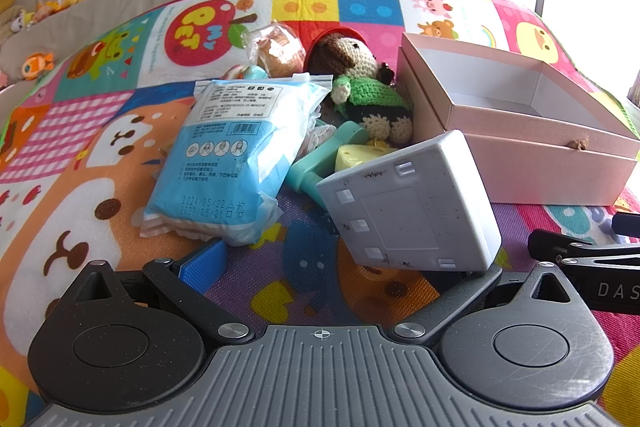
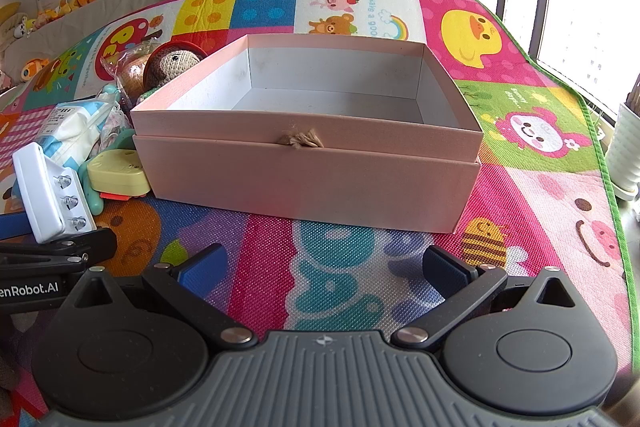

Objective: Organize objects
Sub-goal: 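Move both tools toward the items beside the pink box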

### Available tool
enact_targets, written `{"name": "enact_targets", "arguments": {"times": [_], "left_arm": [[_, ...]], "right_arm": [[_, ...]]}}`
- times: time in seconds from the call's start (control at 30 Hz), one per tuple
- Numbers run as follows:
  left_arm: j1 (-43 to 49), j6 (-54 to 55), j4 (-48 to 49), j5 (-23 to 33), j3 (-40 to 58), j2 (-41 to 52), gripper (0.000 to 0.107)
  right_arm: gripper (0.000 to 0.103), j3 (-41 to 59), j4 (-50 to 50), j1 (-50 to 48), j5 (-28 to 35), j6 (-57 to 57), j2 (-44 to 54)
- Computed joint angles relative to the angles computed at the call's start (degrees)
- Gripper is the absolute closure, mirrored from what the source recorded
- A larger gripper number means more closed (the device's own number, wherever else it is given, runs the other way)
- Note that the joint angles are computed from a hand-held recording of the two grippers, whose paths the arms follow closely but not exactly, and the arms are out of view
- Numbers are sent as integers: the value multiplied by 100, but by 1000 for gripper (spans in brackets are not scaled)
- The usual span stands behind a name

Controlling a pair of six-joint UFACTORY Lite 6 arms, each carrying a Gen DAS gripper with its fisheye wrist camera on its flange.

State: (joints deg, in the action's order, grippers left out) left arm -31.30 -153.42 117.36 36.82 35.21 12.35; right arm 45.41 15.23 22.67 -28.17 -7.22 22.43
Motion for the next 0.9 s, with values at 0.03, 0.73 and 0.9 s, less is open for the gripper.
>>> {"name": "enact_targets", "arguments": {"times": [0.03, 0.73, 0.9], "left_arm": [[0, 0, 0, 0, 0, 0, 4], [-95, 166, -199, 48, 64, 51, 4], [-99, 179, -209, 51, 70, 56, 4]], "right_arm": [[0, 11, 7, 4, 4, -5, 8], [0, -24, -172, -58, 22, 124, -24], [0, -131, -1093, -291, 326, 630, -222]]}}
